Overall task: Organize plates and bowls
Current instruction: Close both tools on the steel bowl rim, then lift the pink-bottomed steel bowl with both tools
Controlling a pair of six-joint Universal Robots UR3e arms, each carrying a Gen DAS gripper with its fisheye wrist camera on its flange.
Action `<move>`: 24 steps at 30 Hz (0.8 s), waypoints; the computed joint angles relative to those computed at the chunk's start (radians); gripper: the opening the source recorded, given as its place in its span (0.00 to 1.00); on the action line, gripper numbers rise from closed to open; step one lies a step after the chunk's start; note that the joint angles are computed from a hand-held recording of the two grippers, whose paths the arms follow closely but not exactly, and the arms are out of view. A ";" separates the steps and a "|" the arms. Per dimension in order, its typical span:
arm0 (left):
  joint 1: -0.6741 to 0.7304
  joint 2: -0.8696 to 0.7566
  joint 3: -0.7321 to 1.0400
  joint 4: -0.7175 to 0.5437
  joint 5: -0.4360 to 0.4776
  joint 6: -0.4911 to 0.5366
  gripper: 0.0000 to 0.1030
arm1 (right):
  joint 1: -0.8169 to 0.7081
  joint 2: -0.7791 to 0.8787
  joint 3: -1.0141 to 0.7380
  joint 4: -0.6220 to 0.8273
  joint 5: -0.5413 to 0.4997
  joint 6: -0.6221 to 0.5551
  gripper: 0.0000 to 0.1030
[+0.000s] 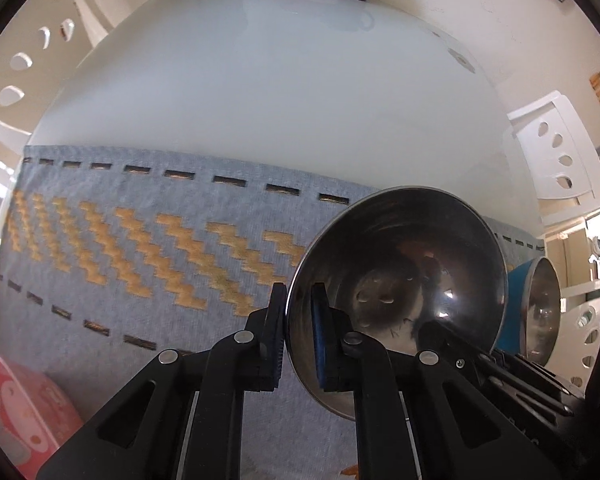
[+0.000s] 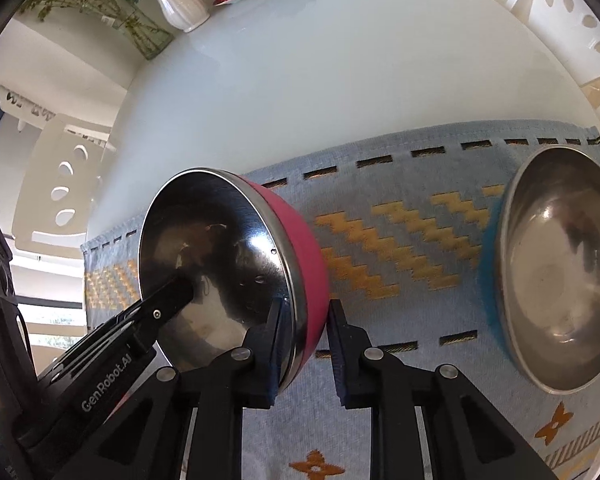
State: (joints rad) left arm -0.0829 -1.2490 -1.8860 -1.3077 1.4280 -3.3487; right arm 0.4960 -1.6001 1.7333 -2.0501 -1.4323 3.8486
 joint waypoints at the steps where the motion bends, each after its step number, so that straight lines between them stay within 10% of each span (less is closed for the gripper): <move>1: 0.007 0.011 0.001 -0.010 0.001 0.005 0.09 | 0.009 0.009 -0.015 0.007 -0.005 0.002 0.19; 24: 0.219 0.312 0.042 -0.333 -0.068 0.193 0.09 | 0.095 -0.001 -0.137 0.118 -0.010 0.059 0.19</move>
State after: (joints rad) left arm 0.1365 -0.9368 -1.8440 -1.6407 1.3601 -3.1560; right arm 0.5907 -1.6013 1.5958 -1.9323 -1.4426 3.9078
